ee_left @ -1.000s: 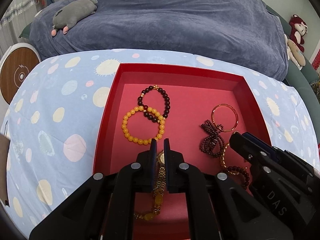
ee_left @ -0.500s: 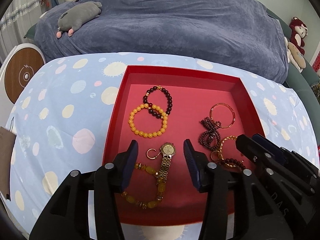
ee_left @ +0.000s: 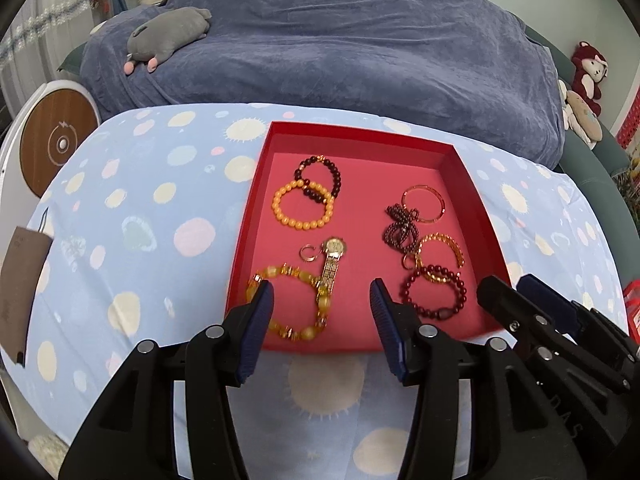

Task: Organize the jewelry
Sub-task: 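Withdraw both tools from the red box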

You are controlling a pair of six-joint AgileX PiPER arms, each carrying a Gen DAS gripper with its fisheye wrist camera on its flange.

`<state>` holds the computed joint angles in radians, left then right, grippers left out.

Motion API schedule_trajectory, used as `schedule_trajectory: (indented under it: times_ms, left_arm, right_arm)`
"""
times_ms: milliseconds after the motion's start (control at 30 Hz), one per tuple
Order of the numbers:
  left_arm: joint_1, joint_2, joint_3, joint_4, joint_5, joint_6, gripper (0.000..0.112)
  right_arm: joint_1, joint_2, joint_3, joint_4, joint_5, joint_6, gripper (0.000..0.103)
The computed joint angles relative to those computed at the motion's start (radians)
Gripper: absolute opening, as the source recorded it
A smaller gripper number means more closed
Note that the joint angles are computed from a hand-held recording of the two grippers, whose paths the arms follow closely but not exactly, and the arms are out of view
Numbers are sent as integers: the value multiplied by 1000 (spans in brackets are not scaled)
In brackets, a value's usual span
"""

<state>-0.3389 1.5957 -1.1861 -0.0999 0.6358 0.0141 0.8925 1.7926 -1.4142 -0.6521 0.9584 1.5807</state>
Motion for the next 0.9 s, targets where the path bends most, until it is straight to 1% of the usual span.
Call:
schedule_trajectory:
  times_ms: [67,133,233,300,333,400,433,500,733,767,800,900]
  left_arm:
    - [2,-35,41,10,-10,-19,60]
    - [1,-63,75,21,-16,-29,63]
    - [-2,-94,112,38,-19,-42,64]
    - [-3,-114,139,48,-20,-54,64]
    - [0,-118,145,49,-18,-57,67]
    - [3,-134,169,63,-19,-81,73]
    - [6,-143,183,69,-22,-92,77]
    - [11,-155,204,67,-27,-91,79]
    - [8,-188,266,114,-37,-136,88]
    - [8,-192,273,116,-37,-139,89]
    - [5,-196,279,134,-38,-158,89]
    - [3,-205,290,140,-36,-159,91]
  right_arm:
    - [25,-22,31,-15,3,40,48]
    - [52,-28,42,-36,26,68,51]
    - [87,-29,44,-46,69,81,54]
    - [103,-28,42,-47,97,90,61]
    - [110,-33,51,-50,102,105,63]
    - [121,-43,71,-49,107,134,73]
    - [125,-48,83,-44,107,148,75]
    - [134,-55,97,-37,111,159,82]
    - [170,-55,113,-21,143,175,85]
    - [177,-56,118,-26,146,186,87]
    - [183,-58,124,-28,147,195,97]
    - [204,-68,149,-46,147,233,96]
